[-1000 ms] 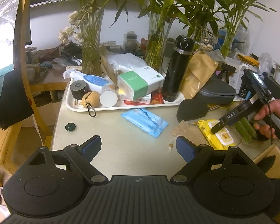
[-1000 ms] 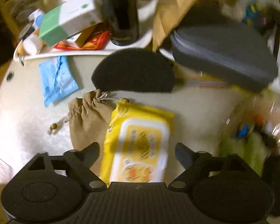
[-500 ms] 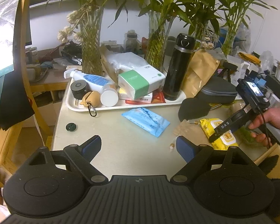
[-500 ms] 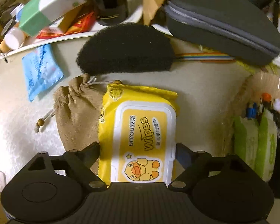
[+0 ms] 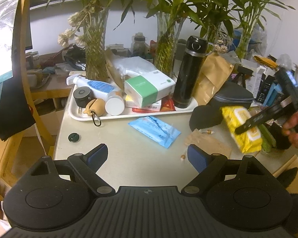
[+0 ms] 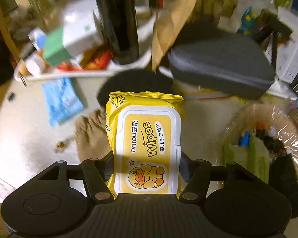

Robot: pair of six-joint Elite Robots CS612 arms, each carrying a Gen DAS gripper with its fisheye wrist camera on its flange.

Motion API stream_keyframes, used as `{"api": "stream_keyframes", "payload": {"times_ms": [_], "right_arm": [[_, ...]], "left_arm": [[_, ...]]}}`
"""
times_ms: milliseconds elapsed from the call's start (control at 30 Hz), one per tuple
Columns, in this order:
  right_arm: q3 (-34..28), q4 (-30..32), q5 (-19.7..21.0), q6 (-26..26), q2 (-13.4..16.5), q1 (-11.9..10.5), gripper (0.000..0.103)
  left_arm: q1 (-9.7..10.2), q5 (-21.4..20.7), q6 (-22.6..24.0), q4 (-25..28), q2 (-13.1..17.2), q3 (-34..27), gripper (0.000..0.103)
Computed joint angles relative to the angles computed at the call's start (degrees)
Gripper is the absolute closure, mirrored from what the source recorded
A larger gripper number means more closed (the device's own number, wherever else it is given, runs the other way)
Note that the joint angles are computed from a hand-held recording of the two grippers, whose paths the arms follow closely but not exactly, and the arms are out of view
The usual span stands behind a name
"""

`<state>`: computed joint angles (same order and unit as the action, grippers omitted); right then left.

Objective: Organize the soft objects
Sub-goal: 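Lift the wipes pack with the right tool while the left tool approaches the blue packet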

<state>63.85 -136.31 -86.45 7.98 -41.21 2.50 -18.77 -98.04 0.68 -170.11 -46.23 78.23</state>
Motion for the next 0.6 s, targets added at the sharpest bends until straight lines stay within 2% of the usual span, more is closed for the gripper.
{"api": "stream_keyframes", "payload": {"times_ms": [200, 333, 467, 600], "right_arm": [[4.76, -8.16, 0.63, 0.35, -3.11, -0.04, 0.037], [6.65, -11.89, 1.29, 0.83, -4.11, -0.04, 0.037], [7.97, -14.73, 2.79, 1.77, -4.81, -0.15, 0.037], [9.76, -16.98, 3.13, 3.1, -5.75, -0.38, 0.037]], "left_arm": [[-0.24, 0.04, 1.83, 0.32, 0.75, -1.14, 0.015], [-0.42, 0.48, 5.5, -1.0, 2.03, -3.03, 0.015], [0.08, -2.32, 4.97, 1.19, 3.97, -6.25, 0.015], [0.28, -3.24, 5.2, 3.16, 5.73, -8.73, 0.015]]}}
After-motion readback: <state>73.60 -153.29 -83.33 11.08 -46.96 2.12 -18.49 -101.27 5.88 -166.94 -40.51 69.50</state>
